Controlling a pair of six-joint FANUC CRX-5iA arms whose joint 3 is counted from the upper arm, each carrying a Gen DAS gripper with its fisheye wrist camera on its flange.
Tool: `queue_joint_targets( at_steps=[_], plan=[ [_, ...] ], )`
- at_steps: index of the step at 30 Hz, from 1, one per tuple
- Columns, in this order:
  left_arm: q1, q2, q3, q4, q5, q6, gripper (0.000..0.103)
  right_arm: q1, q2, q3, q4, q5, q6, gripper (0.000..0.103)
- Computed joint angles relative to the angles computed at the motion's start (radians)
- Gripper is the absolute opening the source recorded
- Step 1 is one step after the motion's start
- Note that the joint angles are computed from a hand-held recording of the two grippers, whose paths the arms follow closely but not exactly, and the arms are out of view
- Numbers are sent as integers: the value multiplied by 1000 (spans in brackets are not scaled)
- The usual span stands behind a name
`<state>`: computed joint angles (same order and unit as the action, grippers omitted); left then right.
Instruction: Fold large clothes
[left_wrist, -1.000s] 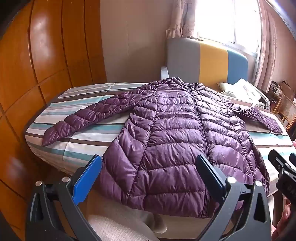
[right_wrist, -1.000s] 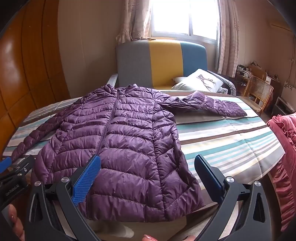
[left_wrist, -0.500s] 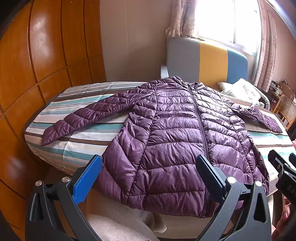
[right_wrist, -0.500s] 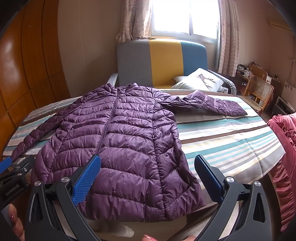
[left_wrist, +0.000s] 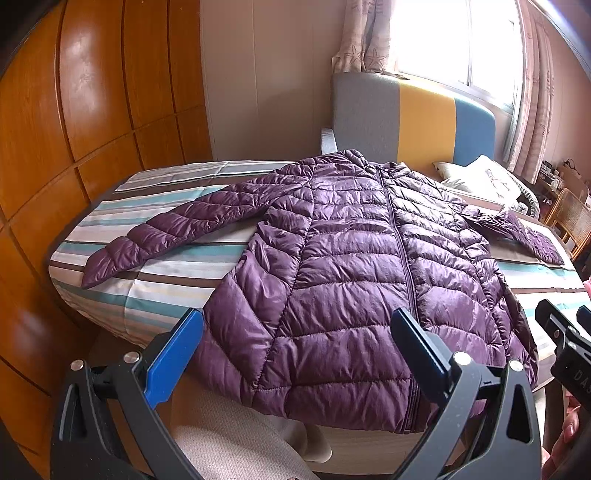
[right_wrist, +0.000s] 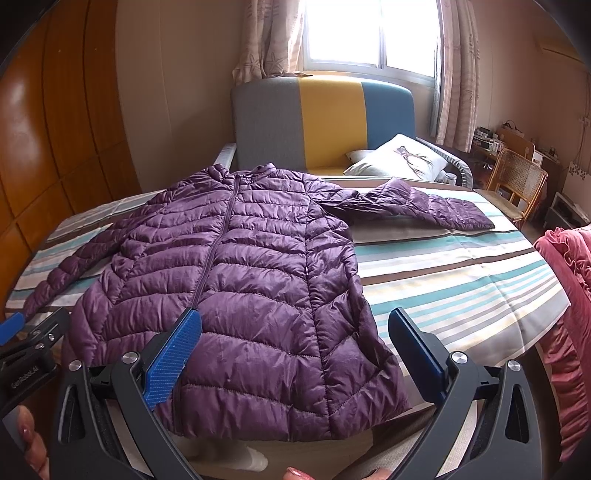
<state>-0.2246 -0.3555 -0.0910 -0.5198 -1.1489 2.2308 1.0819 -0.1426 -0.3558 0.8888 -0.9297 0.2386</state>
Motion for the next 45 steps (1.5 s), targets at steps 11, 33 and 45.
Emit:
queue_joint_targets(
  at_steps=[11, 33, 45],
  plan=[
    [4, 4, 2, 4, -4, 7, 101, 2, -3, -2, -3, 0, 1, 100],
    [16, 5, 0, 23, -1, -8, 101, 2, 1, 4, -19, -1, 11, 100],
    [49, 20, -9, 62, 13, -51, 101, -44, -12, -33, -12, 102, 11, 100]
  ],
)
